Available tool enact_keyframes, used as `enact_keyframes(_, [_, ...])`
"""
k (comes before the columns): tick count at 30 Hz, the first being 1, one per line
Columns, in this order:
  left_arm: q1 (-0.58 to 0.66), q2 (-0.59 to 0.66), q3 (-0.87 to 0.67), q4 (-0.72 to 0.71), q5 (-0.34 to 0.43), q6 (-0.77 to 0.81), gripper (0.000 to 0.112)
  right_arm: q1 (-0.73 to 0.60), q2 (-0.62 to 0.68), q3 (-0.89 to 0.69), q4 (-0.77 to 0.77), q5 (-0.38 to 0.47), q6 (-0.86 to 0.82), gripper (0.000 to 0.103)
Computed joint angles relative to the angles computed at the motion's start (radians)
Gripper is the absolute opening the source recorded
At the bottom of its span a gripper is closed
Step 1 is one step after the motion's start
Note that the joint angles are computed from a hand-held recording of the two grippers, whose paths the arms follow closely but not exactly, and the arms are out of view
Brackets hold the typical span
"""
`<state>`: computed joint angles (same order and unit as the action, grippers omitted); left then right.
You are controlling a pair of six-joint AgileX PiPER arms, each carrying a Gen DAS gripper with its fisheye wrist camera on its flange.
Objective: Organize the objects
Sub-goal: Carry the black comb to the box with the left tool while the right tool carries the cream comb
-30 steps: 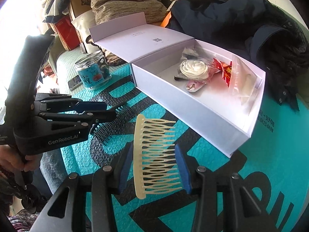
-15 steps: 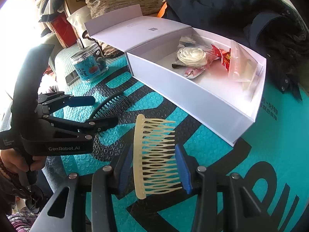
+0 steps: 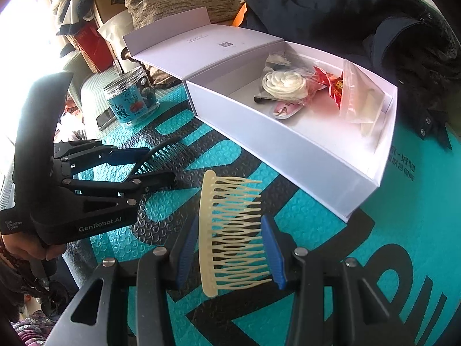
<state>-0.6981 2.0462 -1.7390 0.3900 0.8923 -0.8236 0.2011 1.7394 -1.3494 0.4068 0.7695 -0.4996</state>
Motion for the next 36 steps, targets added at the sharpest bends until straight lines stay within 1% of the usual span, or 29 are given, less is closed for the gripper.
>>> enact_keyframes(9, [-0.024, -0.058, 0.003, 0.013, 0.009, -0.021, 0.043, 0.0, -0.045, 0.016, 0.0, -0.023, 0.003, 0.045])
enact_keyframes(16, [-0.062, -0.072, -0.047, 0.045, 0.05, -0.006, 0.043, -0.021, -0.133, 0.083, 0.006, -0.056, 0.02, 0.045])
enact_keyframes(23, [-0.118, -0.045, -0.158, 0.052, 0.106, 0.03, 0.043, -0.06, -0.259, 0.175, -0.003, -0.085, 0.045, 0.045])
enact_keyframes(27, [-0.151, -0.016, -0.235, 0.054, 0.136, 0.042, 0.043, -0.091, -0.316, 0.209, 0.005, -0.085, 0.045, 0.045])
enact_keyframes(36, [-0.184, 0.082, -0.439, 0.024, 0.222, 0.098, 0.043, -0.15, -0.375, 0.246, 0.021, -0.063, 0.022, 0.045])
